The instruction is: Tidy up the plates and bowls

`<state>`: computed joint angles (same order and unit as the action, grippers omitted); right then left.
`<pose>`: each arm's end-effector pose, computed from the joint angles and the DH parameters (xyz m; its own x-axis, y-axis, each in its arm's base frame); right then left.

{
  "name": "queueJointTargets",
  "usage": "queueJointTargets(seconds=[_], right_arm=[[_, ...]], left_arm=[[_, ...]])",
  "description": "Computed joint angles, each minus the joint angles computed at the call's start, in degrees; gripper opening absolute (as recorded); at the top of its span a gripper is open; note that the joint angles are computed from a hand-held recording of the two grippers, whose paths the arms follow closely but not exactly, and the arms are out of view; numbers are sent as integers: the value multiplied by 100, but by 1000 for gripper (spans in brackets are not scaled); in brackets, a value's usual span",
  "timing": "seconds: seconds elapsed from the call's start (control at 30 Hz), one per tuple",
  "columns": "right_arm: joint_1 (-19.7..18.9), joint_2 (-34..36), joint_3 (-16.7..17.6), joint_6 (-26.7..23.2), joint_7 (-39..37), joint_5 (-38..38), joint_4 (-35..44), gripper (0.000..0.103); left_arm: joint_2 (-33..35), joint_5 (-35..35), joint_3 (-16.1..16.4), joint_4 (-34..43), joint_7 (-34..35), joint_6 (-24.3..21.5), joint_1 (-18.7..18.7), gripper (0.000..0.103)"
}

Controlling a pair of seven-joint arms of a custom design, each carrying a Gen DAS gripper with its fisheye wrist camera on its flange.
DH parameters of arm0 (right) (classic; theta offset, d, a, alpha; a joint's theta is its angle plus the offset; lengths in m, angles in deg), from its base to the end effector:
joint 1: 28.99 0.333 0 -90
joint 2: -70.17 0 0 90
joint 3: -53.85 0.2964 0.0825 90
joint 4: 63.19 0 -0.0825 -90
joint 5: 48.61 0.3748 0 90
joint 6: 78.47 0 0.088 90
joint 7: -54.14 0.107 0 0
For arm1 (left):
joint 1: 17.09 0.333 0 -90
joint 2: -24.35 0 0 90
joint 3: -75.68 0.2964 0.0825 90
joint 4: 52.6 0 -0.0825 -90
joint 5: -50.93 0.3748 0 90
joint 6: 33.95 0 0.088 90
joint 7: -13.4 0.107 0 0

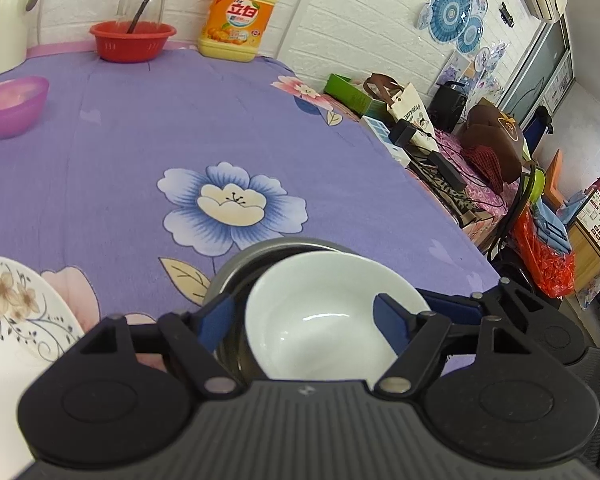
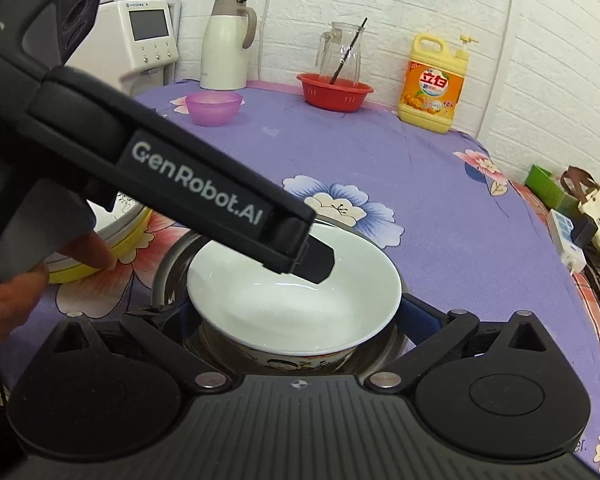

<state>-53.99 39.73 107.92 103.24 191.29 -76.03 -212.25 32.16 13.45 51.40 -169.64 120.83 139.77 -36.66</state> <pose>0.3734 0.2721 0.4289 0.2277 -0.9639 0.1377 -0.5377 -0.2424 -0.8075 0.4743 -0.3791 0.4565 -0.5147 -0.7803 0.3552 -0.7038 0.1479 -0.6948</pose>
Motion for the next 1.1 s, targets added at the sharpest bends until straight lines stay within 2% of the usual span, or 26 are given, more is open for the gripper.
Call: queueJointTargets(seconds=[0.1, 0.17, 0.27, 0.4, 0.5, 0.53, 0.57, 0.67, 0.8, 0.9, 1.0, 1.1], right_arm=[[62, -220, -13, 37, 38, 12, -128, 103], [-122, -276, 148, 108, 3, 4, -136, 103], [-114, -106, 71, 105, -87, 67, -66, 103], [-277, -230, 261, 208, -20, 232, -97, 103], [-487, -644, 499, 843, 94, 509, -340, 103], [-540, -629, 558, 818, -14, 534, -319, 103], [-516, -525, 549, 676, -115, 572, -267, 103], [-408, -480, 470, 710, -269, 806, -312, 103], [-249, -942, 490, 685, -356, 1047, -482, 103], [-30, -1256, 376, 677, -372, 1180, -607, 103], [250, -1448, 119, 894, -236, 1441, -841, 103], [120, -1813, 189, 1050, 53, 1866, -1057, 103]], left_arm=[[30, -293, -87, 43, 205, 3, 65, 77], [76, -185, -27, 88, 81, 10, 10, 77], [69, 46, 23, 60, -128, 46, -31, 77], [-4, -166, -66, 0, 23, 89, 64, 77], [-11, -391, -97, 32, 168, 85, 107, 79], [-4, -324, -47, 53, 82, 71, 71, 79], [-6, -272, -22, 55, 45, 96, 46, 79], [-40, 196, 128, -46, -335, 276, -73, 79], [-6, 64, 31, -20, -313, 292, 73, 80], [32, 377, 132, -10, -658, 302, 37, 80], [20, 135, -54, -12, -431, 314, 208, 80], [14, 175, -41, -20, -464, 323, 200, 81]])
